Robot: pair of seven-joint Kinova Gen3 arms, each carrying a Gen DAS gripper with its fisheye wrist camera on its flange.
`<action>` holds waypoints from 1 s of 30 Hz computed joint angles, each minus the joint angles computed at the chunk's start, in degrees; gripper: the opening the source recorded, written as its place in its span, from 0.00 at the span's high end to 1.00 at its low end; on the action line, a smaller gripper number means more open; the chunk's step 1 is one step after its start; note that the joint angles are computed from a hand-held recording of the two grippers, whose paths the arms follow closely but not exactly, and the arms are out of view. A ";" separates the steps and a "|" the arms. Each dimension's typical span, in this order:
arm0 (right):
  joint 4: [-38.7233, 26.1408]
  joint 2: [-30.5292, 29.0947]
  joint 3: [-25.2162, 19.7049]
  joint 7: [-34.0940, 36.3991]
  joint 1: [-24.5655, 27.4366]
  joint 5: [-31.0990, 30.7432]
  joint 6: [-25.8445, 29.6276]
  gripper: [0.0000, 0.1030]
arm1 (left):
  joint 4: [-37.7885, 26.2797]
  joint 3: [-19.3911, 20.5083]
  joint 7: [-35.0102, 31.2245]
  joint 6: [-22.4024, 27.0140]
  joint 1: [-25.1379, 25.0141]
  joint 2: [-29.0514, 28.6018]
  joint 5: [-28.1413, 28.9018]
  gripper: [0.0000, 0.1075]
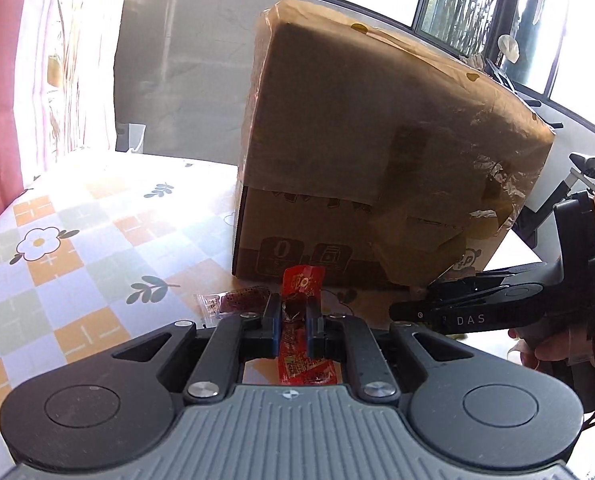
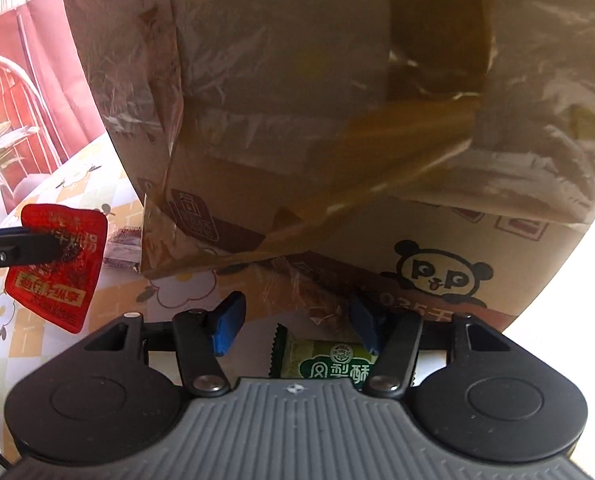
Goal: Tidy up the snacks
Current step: 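Lift the red packet with the left tool and carry it over the box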
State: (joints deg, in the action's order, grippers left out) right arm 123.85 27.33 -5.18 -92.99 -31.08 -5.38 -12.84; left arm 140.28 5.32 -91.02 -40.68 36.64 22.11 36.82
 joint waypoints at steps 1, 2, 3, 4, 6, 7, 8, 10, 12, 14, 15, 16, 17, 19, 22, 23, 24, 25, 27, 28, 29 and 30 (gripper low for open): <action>-0.62 -0.05 0.56 0.54 -0.71 -0.49 1.37 0.46 | 0.14 0.07 0.33 -0.22 -0.18 0.08 -0.33 0.88; -0.68 -0.08 0.39 0.29 -0.63 -0.50 1.80 0.46 | 0.31 0.18 0.79 -0.50 -0.38 0.18 -0.74 0.88; -0.45 -0.15 -0.84 -0.07 0.46 0.02 1.63 0.48 | 0.45 0.30 1.32 -0.76 -0.55 0.31 -1.13 0.88; -0.56 -0.32 -3.13 -0.78 2.59 1.41 2.39 0.49 | 0.55 0.41 1.83 -0.90 -0.76 0.44 -1.60 0.88; -0.68 -0.76 -5.04 -1.29 3.93 2.88 3.79 0.53 | 0.52 0.47 2.49 -1.09 -0.92 0.83 -2.23 0.88; -0.52 -1.01 -4.55 -1.22 3.20 2.99 3.83 0.53 | 0.53 0.48 2.76 -1.11 -1.00 0.96 -2.57 0.88; -0.41 -1.18 -2.99 -0.97 1.46 2.51 3.66 0.54 | 0.55 0.49 2.92 -1.06 -1.00 0.97 -2.83 0.88; -0.49 -1.25 1.32 0.35 -3.20 0.96 3.19 0.54 | 0.60 0.45 3.02 -0.86 -1.01 0.87 -3.28 0.88; -1.17 -1.14 3.17 1.52 -5.22 0.25 3.77 0.54 | 0.97 0.45 3.36 -1.19 -1.00 0.73 -3.66 0.88; -2.09 -0.69 4.86 2.83 -7.02 -0.19 4.29 0.54 | 1.24 0.50 3.82 -1.35 -1.09 0.55 -3.89 0.88; -2.41 -0.50 5.74 3.56 -7.86 -0.33 4.49 0.54 | 1.39 0.50 3.98 -1.41 -1.09 0.47 -3.90 0.88; -2.67 -0.27 6.59 4.19 -8.77 -0.60 4.60 0.54 | 1.43 0.48 4.00 -1.34 -1.04 0.41 -3.81 0.88; -3.17 0.12 6.89 4.78 -9.11 -0.59 4.89 0.54 | 1.49 0.46 4.04 -1.26 -1.04 0.35 -3.79 0.88; -3.65 0.42 5.54 5.17 -7.92 -0.16 5.49 0.59 | 1.58 0.50 4.12 -1.11 -1.08 0.12 -3.92 0.88; -2.72 -0.06 1.88 4.51 -4.47 0.69 4.87 0.82 | 1.63 0.50 3.91 -1.05 -0.93 -0.10 -3.93 0.88; -2.24 -0.27 1.13 4.17 -3.77 0.76 4.36 0.82 | 1.41 0.48 3.70 -0.65 -0.98 -0.21 -3.91 0.88; -1.54 -0.64 0.32 3.75 -3.01 0.82 3.75 0.82 | 1.34 0.50 3.61 -0.51 -0.97 -0.27 -3.93 0.88; -0.61 -1.16 -1.25 3.06 -1.58 1.12 2.91 0.82 | 1.34 0.49 3.41 -0.49 -0.82 -0.37 -3.82 0.88; 1.14 -2.13 -3.24 1.95 0.02 1.65 1.06 0.82 | 1.37 0.50 2.94 -0.57 -0.38 -0.61 -3.29 0.88; 2.08 -2.64 -3.99 1.37 0.53 1.83 0.00 0.82 | 1.45 0.51 2.70 -0.74 -0.07 -0.75 -2.86 0.88; 3.35 -3.32 -4.99 0.53 1.20 2.05 -1.44 0.82 | 1.55 0.53 2.46 -0.95 0.25 -0.88 -2.36 0.88; 4.66 -4.12 -5.99 -0.42 2.04 2.43 -2.66 0.82 | 1.73 0.57 2.29 -1.29 0.57 -1.01 -1.86 0.88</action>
State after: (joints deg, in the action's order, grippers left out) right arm 128.51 23.21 -11.17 -93.41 -29.05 -2.95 -15.50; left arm 142.01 5.89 -88.74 -41.97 37.21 21.09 34.96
